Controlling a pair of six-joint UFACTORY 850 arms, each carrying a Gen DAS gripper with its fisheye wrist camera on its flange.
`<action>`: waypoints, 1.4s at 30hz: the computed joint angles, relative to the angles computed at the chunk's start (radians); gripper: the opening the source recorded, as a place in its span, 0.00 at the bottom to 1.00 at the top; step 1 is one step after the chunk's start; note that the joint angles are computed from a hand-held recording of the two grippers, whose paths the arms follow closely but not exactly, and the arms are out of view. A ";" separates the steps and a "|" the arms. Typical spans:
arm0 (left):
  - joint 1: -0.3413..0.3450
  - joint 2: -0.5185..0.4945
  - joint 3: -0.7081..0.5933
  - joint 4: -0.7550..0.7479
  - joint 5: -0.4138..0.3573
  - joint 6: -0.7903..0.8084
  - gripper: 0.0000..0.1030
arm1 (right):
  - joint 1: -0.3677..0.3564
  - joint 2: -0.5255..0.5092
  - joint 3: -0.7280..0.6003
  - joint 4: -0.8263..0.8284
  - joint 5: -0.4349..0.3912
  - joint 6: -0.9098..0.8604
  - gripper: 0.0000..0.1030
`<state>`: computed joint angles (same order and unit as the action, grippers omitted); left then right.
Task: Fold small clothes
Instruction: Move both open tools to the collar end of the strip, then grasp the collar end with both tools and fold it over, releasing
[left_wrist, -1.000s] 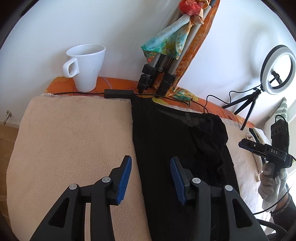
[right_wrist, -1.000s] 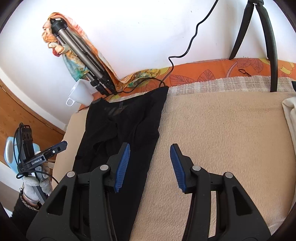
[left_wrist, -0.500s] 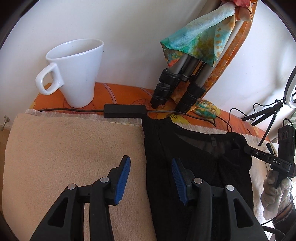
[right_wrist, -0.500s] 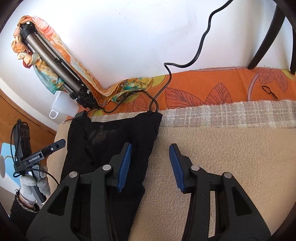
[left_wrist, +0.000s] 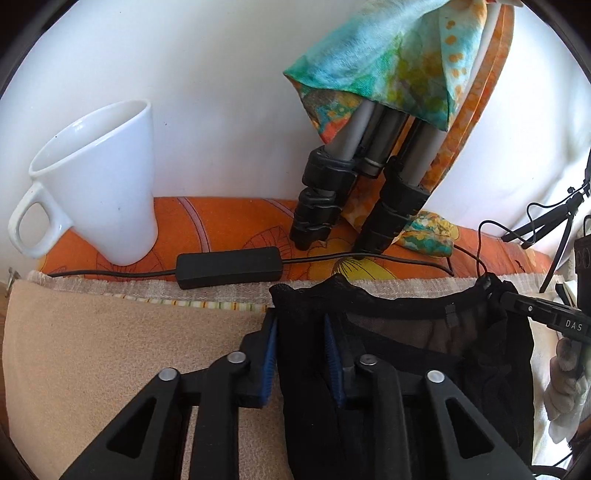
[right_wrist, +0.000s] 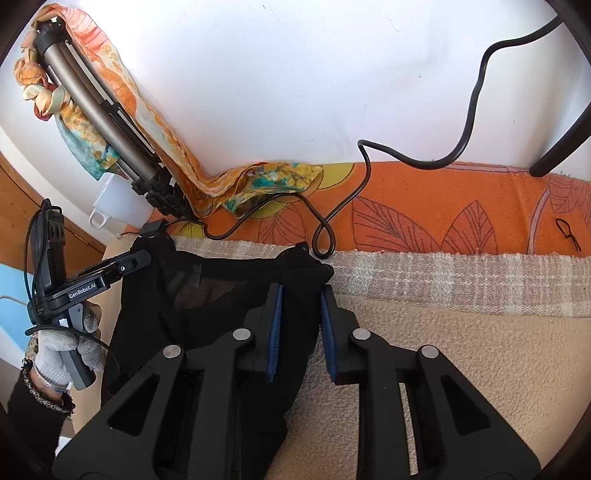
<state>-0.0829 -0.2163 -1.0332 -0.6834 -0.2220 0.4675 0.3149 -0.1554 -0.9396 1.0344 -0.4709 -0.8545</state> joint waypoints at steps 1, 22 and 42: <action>0.002 0.002 0.002 -0.034 0.000 0.029 0.03 | -0.001 0.000 0.000 0.010 -0.003 -0.004 0.12; -0.019 0.290 0.160 -0.374 -0.061 0.310 0.00 | 0.008 0.290 0.108 0.045 -0.059 0.022 0.08; -0.161 0.776 0.496 0.266 -0.134 -0.357 0.01 | 0.237 0.766 0.378 -0.410 -0.041 0.583 0.08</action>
